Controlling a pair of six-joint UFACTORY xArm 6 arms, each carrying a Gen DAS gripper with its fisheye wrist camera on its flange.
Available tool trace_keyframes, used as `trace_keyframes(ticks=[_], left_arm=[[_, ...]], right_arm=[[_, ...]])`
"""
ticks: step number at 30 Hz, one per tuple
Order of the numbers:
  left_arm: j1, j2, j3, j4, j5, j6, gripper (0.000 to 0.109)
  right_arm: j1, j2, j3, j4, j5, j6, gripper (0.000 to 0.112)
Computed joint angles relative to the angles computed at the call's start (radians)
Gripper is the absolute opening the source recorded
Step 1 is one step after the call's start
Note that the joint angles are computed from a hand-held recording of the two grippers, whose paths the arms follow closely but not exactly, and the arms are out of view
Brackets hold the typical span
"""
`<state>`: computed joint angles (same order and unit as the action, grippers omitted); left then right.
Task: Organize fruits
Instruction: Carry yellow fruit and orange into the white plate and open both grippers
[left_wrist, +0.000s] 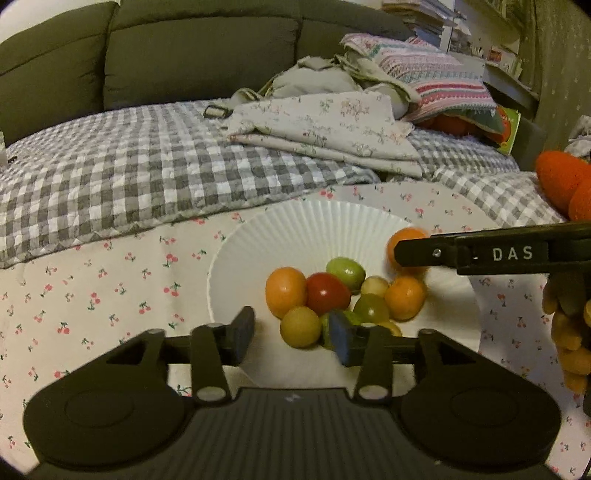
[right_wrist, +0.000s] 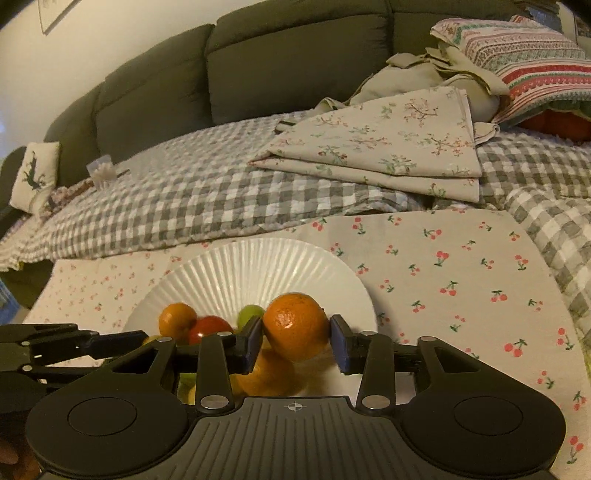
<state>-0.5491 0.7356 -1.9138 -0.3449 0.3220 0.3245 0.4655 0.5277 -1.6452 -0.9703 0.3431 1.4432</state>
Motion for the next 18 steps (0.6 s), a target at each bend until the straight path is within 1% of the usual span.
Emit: trace_keyframes(ticks=[2, 4, 6, 8, 9, 11, 12, 14, 16, 17, 18], left_arm=[[0.0, -0.019, 0.022, -0.037, -0.015, 0.02, 0.054], [0.001, -0.035, 0.037, -0.071, -0.02, 0.03, 0.056], [0.003, -0.055, 0.061, -0.062, -0.028, 0.012, 0.057], [0.003, -0.079, 0.09, -0.066, -0.049, 0.009, 0.062], [0.003, -0.091, 0.108, -0.053, -0.065, -0.013, 0.066], [0.002, -0.115, 0.138, -0.021, -0.084, -0.072, 0.068], [0.003, -0.129, 0.152, 0.023, -0.084, -0.131, 0.069], [0.002, -0.16, 0.19, 0.122, -0.09, -0.237, 0.071], [0.0, -0.194, 0.236, 0.224, -0.105, -0.327, 0.079], [0.001, -0.217, 0.263, 0.308, -0.107, -0.405, 0.081], [0.001, -0.234, 0.285, 0.359, -0.113, -0.456, 0.084]], right_arm=[[0.0, -0.007, 0.003, -0.027, -0.02, 0.032, 0.048], [-0.002, -0.016, 0.009, -0.044, -0.039, 0.06, 0.049], [0.004, -0.025, 0.012, -0.032, -0.028, 0.053, 0.049], [0.013, -0.039, 0.019, -0.026, -0.006, 0.047, 0.049], [0.017, -0.05, 0.028, -0.035, 0.0, 0.054, 0.049], [0.022, -0.079, 0.051, -0.053, 0.002, 0.072, 0.05], [0.027, -0.093, 0.062, -0.065, 0.014, 0.085, 0.053], [0.037, -0.122, 0.083, -0.081, 0.036, 0.115, 0.055], [0.043, -0.149, 0.109, -0.088, 0.032, 0.139, 0.059], [0.049, -0.165, 0.124, -0.09, 0.034, 0.145, 0.062], [0.056, -0.177, 0.135, -0.089, 0.041, 0.142, 0.062]])
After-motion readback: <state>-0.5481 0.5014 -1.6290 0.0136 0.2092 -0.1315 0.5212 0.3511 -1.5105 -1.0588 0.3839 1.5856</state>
